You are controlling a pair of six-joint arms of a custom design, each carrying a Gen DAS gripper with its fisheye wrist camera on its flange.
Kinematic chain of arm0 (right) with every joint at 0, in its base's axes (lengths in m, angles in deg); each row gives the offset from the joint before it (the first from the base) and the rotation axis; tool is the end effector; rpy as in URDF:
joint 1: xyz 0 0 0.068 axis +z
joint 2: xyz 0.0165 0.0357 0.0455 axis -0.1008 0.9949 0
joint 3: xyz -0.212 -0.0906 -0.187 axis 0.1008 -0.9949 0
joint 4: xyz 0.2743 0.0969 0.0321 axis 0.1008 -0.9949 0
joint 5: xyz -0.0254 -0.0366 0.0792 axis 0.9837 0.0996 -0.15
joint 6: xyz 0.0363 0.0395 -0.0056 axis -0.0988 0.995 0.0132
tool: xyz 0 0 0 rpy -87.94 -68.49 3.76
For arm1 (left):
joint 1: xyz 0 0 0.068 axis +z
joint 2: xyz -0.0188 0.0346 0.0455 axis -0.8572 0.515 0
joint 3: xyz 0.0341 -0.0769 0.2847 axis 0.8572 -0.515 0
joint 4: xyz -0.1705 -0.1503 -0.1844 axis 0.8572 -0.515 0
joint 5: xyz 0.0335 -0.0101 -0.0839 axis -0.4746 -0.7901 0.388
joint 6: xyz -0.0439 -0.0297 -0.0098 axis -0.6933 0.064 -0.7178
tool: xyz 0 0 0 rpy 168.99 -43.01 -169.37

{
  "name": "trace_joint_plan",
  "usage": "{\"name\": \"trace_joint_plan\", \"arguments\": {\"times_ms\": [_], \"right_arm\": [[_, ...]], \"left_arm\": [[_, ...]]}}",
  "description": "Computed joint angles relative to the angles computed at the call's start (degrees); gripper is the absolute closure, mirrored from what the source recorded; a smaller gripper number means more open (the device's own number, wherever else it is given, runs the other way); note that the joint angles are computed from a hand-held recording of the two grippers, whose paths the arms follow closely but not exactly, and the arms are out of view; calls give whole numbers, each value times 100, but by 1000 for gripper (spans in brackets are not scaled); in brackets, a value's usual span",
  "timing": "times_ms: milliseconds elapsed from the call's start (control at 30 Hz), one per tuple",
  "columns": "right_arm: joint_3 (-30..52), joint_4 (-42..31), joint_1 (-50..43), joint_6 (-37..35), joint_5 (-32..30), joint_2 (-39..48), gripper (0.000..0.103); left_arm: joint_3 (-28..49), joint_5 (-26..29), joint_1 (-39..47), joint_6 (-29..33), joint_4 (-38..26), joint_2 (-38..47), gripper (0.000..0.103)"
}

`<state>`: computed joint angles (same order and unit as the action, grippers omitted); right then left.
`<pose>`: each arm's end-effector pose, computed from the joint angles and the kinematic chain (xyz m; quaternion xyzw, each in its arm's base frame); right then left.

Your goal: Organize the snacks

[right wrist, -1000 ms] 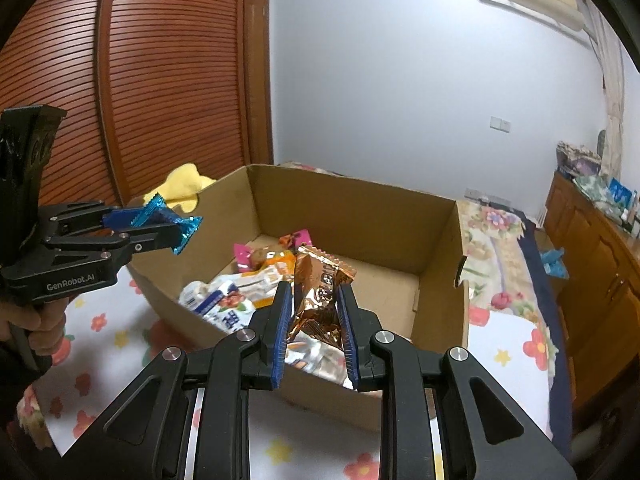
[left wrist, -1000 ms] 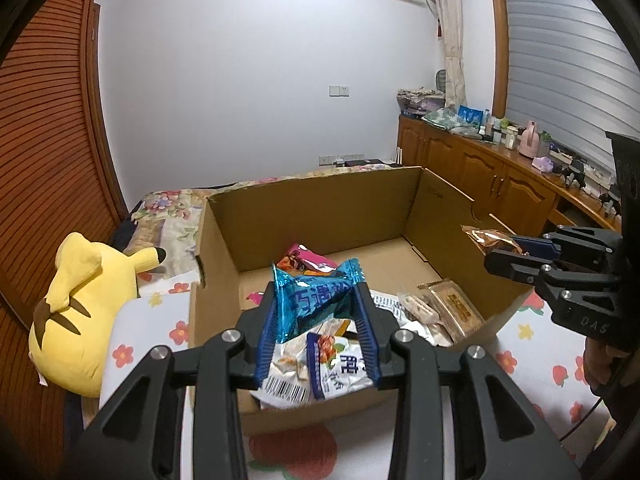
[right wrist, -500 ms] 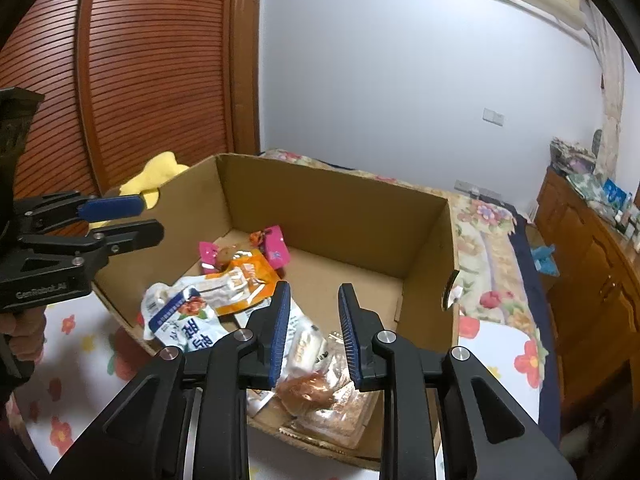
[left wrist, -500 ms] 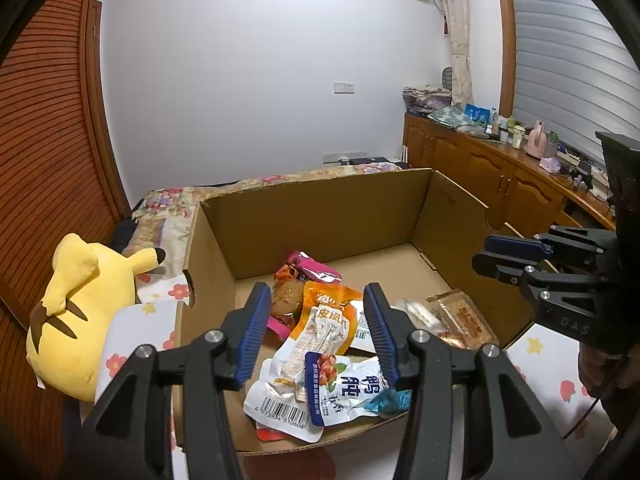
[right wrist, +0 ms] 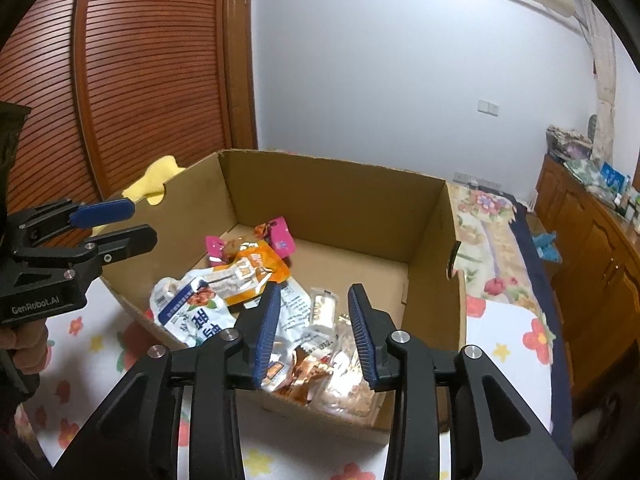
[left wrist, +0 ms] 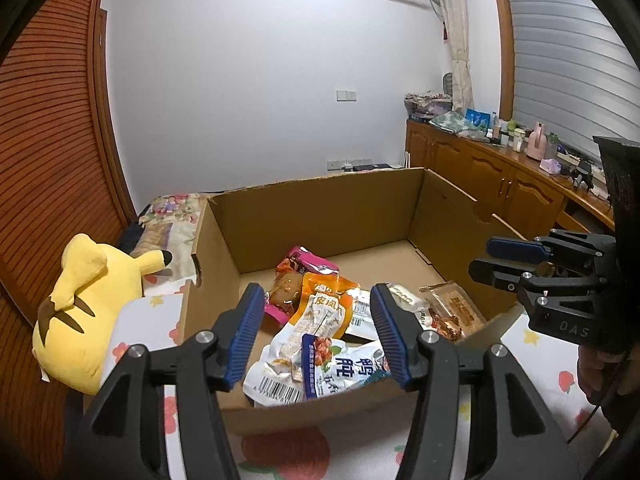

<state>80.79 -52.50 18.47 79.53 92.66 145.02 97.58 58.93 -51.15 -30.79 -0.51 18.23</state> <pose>0.3056 0.1354 0.0889 -0.1549 0.8745 0.0799 0.4526 0.2923 0.0279 0.0920 0.1267 0.8640 -0.0643 0.4831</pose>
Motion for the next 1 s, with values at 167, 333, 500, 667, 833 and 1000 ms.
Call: {"name": "trace_joint_plan", "arguments": {"times_ms": [167, 333, 500, 667, 833, 1000], "right_arm": [[-323, 112, 177, 151, 193, -365, 58], [-732, 201, 366, 339, 409, -912, 49], [-1139, 200, 599, 501, 699, -1524, 41], [-1488, 78, 832, 598, 1115, -2220, 30], [-1786, -181, 1166, 686, 1662, -3008, 17], [-2004, -523, 1623, 778, 2316, -3732, 10]], "left_arm": [[-425, 22, 91, 16, 112, -537, 38], [-874, 122, 237, 59, 82, -1233, 36], [-1299, 282, 474, 139, -80, -2070, 31], [-1565, 401, 751, 118, -589, -3039, 25], [-1736, 457, 907, -30, -1178, -3939, 13], [-1948, 496, 1064, -120, -1822, -4951, 8]]}}
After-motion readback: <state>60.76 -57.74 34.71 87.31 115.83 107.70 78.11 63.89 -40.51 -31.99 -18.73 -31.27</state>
